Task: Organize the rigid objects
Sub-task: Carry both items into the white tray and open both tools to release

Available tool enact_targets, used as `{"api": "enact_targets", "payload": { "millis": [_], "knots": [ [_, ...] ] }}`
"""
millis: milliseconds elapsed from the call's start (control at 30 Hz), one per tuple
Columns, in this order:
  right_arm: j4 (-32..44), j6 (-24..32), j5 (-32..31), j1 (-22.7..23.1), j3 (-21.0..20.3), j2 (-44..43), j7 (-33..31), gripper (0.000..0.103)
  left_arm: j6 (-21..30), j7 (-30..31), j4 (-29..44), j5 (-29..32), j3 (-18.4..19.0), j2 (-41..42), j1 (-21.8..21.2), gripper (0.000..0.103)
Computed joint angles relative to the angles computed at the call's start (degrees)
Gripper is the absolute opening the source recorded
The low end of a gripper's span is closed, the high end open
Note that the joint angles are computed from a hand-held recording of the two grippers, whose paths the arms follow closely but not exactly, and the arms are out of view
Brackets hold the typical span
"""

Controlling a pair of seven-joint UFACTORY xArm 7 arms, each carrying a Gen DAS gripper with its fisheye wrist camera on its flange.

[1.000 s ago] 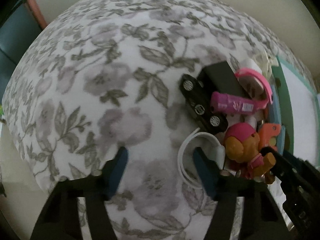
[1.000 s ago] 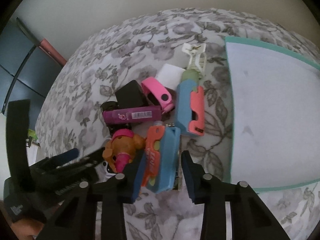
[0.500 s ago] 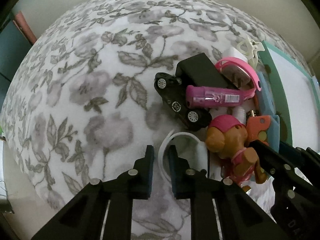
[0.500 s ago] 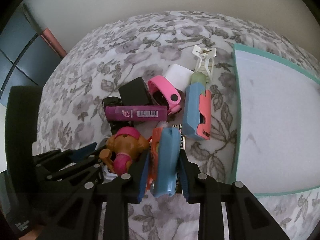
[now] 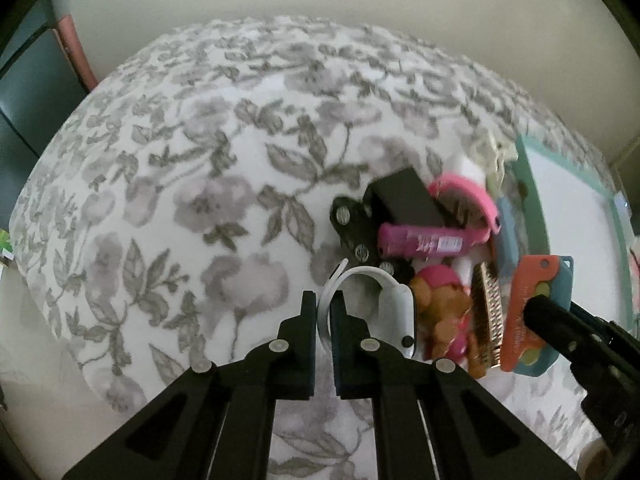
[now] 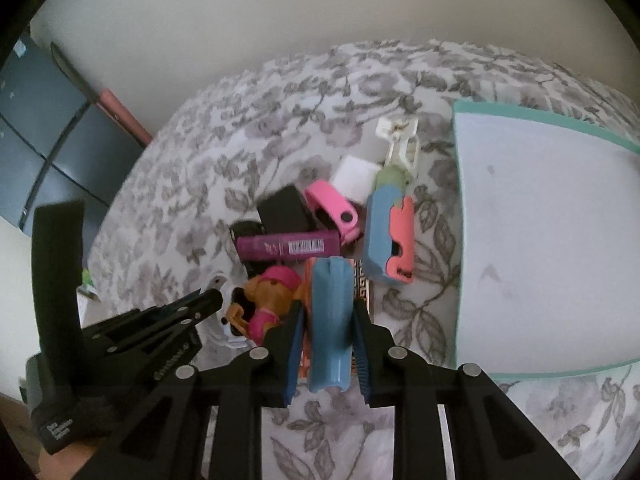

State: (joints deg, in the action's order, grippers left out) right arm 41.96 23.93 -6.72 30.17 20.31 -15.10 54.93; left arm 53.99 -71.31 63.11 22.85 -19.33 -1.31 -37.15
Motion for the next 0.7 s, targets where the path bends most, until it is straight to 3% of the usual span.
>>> {"api": "enact_targets", "payload": {
  "millis": [300, 700],
  "knots": [
    [-3.7, -1.2, 0.6, -2.9, -1.1, -6.1, 1.6, 0.024, 4.9, 1.4, 10.1, 4.1, -0.1, 4.6, -1.8, 0.006],
    [-8.4, 6.4, -2.9, -12.2, -2.0, -17.7, 3.2, 0.024, 11.8, 12.1, 40.7, 6.0, 5.3, 26.6, -12.2, 0.006]
  ]
}}
